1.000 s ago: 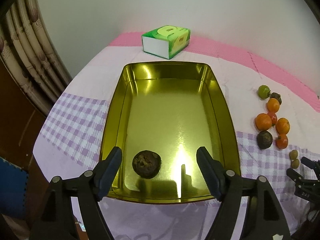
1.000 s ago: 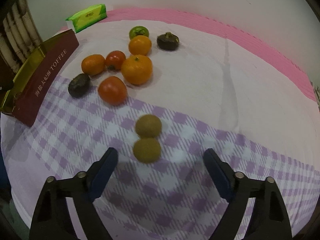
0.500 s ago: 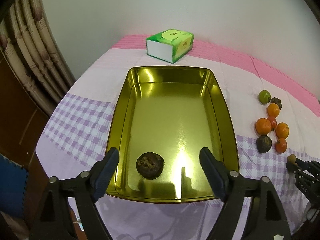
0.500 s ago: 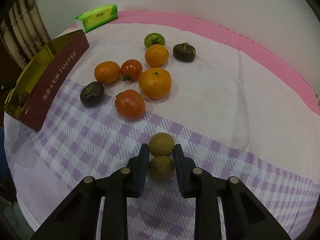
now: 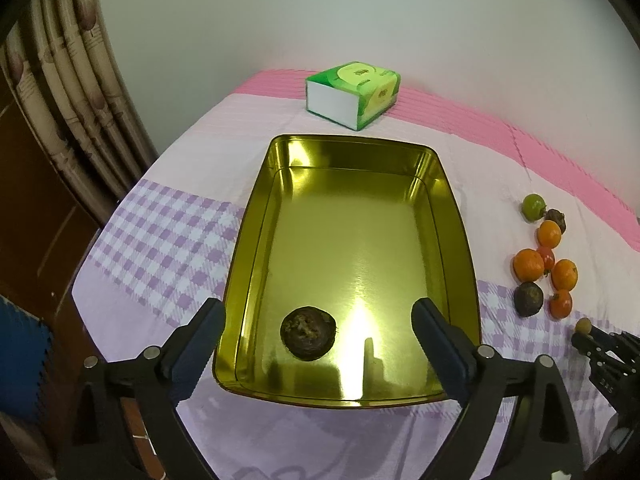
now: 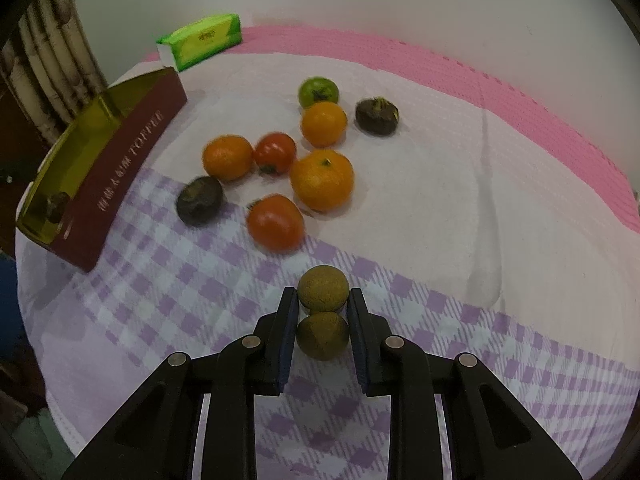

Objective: Organize fruits
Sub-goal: 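Carry the two small brown fruits into the gold tin and open the right gripper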

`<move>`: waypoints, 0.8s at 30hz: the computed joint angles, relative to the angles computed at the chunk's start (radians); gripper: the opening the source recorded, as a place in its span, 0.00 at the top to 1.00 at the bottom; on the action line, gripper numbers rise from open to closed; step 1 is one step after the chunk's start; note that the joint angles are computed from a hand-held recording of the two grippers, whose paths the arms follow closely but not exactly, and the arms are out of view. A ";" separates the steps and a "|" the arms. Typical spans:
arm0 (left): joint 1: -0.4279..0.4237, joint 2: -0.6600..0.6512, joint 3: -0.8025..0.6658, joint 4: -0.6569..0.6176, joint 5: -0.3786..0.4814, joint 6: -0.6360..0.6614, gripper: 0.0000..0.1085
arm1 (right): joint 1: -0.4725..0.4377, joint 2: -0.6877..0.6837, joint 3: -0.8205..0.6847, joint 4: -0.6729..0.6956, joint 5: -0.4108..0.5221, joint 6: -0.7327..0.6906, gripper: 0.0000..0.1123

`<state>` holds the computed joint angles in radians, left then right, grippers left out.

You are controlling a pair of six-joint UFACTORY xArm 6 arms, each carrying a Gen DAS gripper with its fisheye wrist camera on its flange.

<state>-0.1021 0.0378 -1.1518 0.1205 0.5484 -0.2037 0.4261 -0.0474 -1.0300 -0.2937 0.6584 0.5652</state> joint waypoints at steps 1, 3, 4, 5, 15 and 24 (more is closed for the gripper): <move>0.002 0.000 0.000 -0.002 0.000 -0.002 0.14 | 0.004 0.000 -0.007 0.005 -0.001 -0.007 0.77; 0.004 0.000 -0.002 -0.001 0.002 -0.007 0.13 | 0.013 0.011 -0.034 0.013 0.003 -0.023 0.77; 0.007 0.000 -0.004 0.003 0.005 -0.012 0.12 | 0.018 0.018 -0.051 0.021 0.002 -0.034 0.77; 0.009 0.000 -0.005 0.001 0.004 -0.013 0.11 | 0.025 0.032 -0.075 0.029 0.003 -0.045 0.77; 0.053 -0.024 0.003 0.025 0.003 -0.064 0.07 | 0.124 0.257 -0.405 0.167 0.011 -0.221 0.77; 0.120 -0.028 0.004 0.051 0.012 -0.151 0.07 | 0.207 0.504 -0.733 0.230 0.098 -0.321 0.77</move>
<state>0.0179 0.0095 -1.1482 0.1715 0.5606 -0.3542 0.6334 0.4565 -1.7629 -0.0636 0.7560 0.2441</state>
